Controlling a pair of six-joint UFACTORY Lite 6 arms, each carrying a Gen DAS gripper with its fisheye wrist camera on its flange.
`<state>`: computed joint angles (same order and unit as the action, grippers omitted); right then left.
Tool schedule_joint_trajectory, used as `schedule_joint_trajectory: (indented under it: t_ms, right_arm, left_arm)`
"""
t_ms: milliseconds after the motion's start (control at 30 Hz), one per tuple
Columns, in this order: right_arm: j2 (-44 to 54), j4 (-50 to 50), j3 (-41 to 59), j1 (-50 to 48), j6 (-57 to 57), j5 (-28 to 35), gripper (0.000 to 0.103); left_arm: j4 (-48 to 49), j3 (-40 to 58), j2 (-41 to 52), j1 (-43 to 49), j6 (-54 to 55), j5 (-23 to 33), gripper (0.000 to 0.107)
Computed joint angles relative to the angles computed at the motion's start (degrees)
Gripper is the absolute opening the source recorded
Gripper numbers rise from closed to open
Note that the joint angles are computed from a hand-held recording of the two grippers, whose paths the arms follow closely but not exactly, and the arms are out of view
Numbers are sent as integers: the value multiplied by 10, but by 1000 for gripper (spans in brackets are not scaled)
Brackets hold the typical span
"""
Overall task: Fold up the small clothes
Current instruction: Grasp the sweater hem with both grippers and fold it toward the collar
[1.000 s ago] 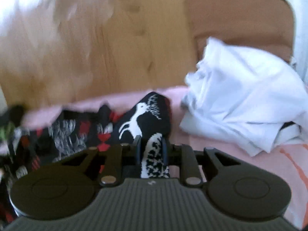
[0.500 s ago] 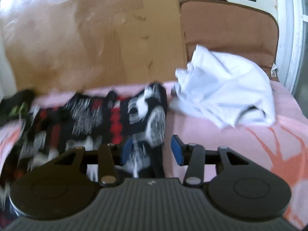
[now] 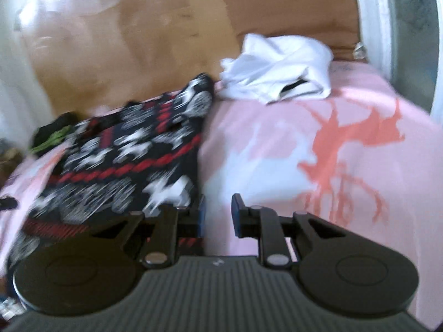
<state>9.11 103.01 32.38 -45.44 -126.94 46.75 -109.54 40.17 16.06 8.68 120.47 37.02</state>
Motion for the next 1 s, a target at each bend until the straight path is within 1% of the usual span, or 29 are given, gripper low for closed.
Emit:
schedule_joint_trajectory:
  t_ms: [67,200,267,333,367,400,433,467,500,533,567,600,633,667,733,800,833,867,933,1000]
  right_arm:
    - [5,-88,-5,-56,25,48,24]
    - [26,-250,-6,-159,71,109,24]
    - [49,-303,4,-199,87,137,24]
    - [69,-342,7,-226,92,162,24]
    - [72,-351,2,-228,89,165,24]
    - [75,-360,1,-229,84,166,25]
    - [76,-360,-5,-225,76,163,25]
    - [80,-355,-10,-219,67,159,25]
    - [86,-348,-15,-217,54,165,23]
    - [86,-340,-21,-214,43,167,20]
    - [81,-328,-30,-210,26,167,8]
    - [78,-321,-32,-209,16,169,8]
    - [79,-319,-31,-210,13,177,8]
    - [80,-320,-25,-215,16,193,8]
    - [78,-321,-11,-229,22,243,8]
    - [67,-292,6,-218,38,286,8]
    - [63,-269,17,-202,52,296,8]
    - [62,-243,31,-181,65,297,8]
    - [60,-171,67,-113,96,274,8]
    - [76,-92,124,-32,143,223,8]
  left_arm:
    - [40,-61,-41,21,-35,11,73]
    - [79,-155,-121,46,-67,27,72]
    - [110,-188,-161,52,-96,37,73]
    - [132,-206,-172,52,-108,48,77]
    - [129,-210,-169,41,-107,42,77]
    - [111,-226,-185,32,-95,35,77]
    - [118,-225,-187,23,-106,31,74]
    - [127,-222,-186,15,-120,30,67]
    - [131,-220,-185,3,-131,24,44]
    - [118,-223,-192,-16,-129,0,24]
    - [95,-226,-205,-38,-118,-31,12]
    - [94,-223,-204,-40,-121,-42,6]
    - [115,-215,-198,-24,-142,-28,6]
    - [130,-210,-192,3,-154,0,6]
    - [146,-207,-204,47,-167,44,6]
    - [150,-185,-197,91,-184,106,6]
    - [145,-172,-188,100,-192,125,6]
    - [133,-148,-171,101,-202,138,6]
    - [105,-87,-132,81,-225,134,6]
    - [66,-8,-75,44,-236,112,6]
